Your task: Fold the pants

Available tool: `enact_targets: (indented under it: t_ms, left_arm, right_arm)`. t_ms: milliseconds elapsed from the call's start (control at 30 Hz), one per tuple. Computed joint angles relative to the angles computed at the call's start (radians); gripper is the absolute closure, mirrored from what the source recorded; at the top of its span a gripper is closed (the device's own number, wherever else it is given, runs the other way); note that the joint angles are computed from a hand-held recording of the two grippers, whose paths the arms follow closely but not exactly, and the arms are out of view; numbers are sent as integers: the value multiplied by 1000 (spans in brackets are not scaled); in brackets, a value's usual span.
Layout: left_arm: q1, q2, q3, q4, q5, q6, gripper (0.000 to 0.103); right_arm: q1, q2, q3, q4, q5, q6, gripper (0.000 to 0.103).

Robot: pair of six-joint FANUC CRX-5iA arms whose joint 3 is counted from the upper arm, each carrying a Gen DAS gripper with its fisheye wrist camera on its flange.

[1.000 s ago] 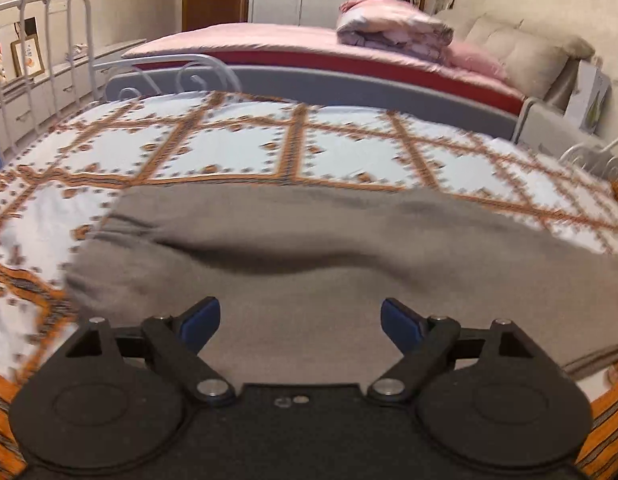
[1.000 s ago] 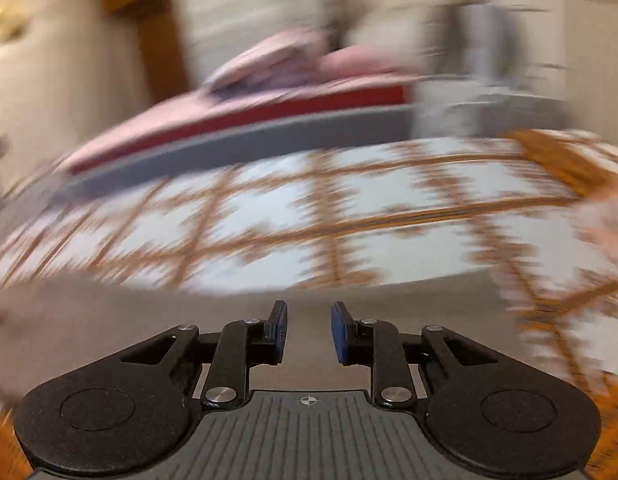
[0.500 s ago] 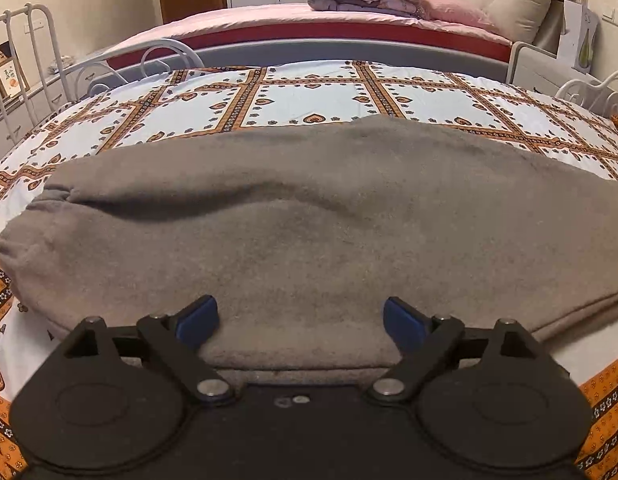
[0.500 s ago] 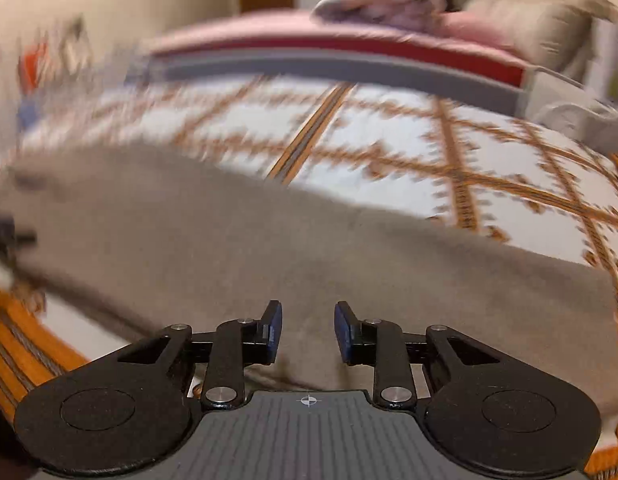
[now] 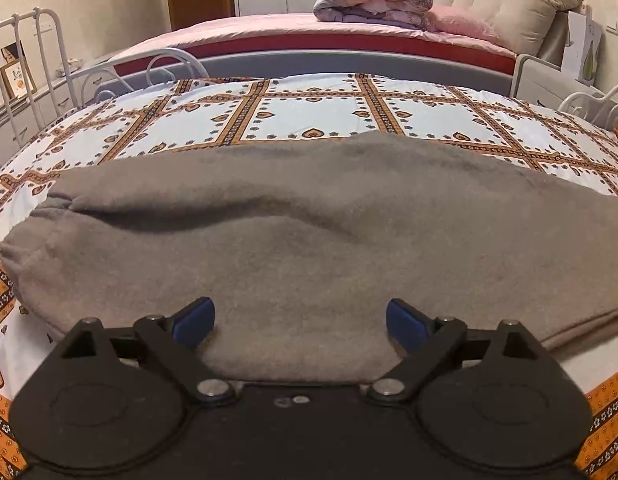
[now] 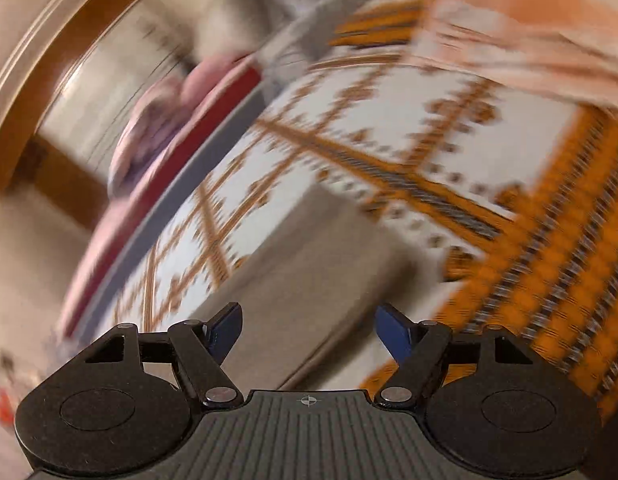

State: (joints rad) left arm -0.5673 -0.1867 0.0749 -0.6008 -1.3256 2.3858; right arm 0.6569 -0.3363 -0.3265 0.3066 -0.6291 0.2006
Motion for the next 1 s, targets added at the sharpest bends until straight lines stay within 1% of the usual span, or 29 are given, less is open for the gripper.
enact_targets:
  t_ms: [67, 100, 167, 233, 300, 367, 433, 467, 533, 600, 633, 700, 733, 767, 800, 833, 867, 900, 967, 1000]
  left_arm:
    - [3, 7, 2, 8, 1, -4, 17]
    - [4, 10, 3, 12, 2, -2, 17]
    - [-1, 14, 7, 6, -2, 7, 17]
    - [-3, 16, 7, 3, 1, 7, 17]
    - [-1, 21, 6, 12, -3, -5, 16]
    - [3, 19, -1, 17, 3, 2, 15]
    - [11, 14, -7, 26, 12, 6, 15]
    - [10, 12, -9, 26, 13, 9, 15]
    - [7, 12, -8, 22, 12, 11, 15]
    - [5, 11, -11, 20, 13, 11, 14]
    - [5, 9, -13, 20, 15, 13, 14]
    - [4, 10, -13, 17, 15, 12, 13]
    - [2, 12, -14, 12, 14, 14, 11]
    - [3, 13, -14, 11, 14, 16, 10]
    - [4, 13, -14, 13, 14, 17, 10]
    - [4, 13, -11, 15, 10, 17, 10]
    - [5, 13, -9, 17, 8, 15, 10]
    - [7, 11, -10, 19, 9, 12, 10]
    - [6, 7, -15, 18, 13, 9, 10]
    - [5, 6, -17, 16, 15, 10, 10]
  right_arm:
    - [-25, -9, -9, -12, 2, -35, 30]
    - [-34, -8, -4, -36, 3, -27, 35]
    - [-45, 1, 16, -73, -19, 1, 39]
    - [-63, 4, 25, -121, -10, 35, 42]
    - [-70, 14, 30, -131, -13, 44, 46]
    - [-78, 29, 40, -152, -7, 56, 48]
    - [-88, 46, 54, -205, -29, 72, 56]
    - [-92, 53, 61, -229, -39, 82, 65]
    - [-88, 43, 53, -230, -20, 81, 65]
    - [-74, 35, 42, -196, -9, 68, 65]
    - [-61, 23, 23, -147, 10, 41, 65]
    - [-50, -3, -18, -92, 83, 14, 65]
    - [-44, -2, -22, -62, 84, 11, 65]
    - [-48, 20, 5, -84, 45, 34, 65]
    - [-64, 46, 43, -153, -4, 83, 70]
    - [-74, 60, 58, -180, -27, 96, 79]
    - [-72, 59, 53, -155, -34, 76, 87]
    - [-66, 46, 34, -115, -16, 38, 86]
    - [-58, 5, -27, -17, 37, -88, 86]
    - [-59, -8, -43, 4, 49, -124, 86]
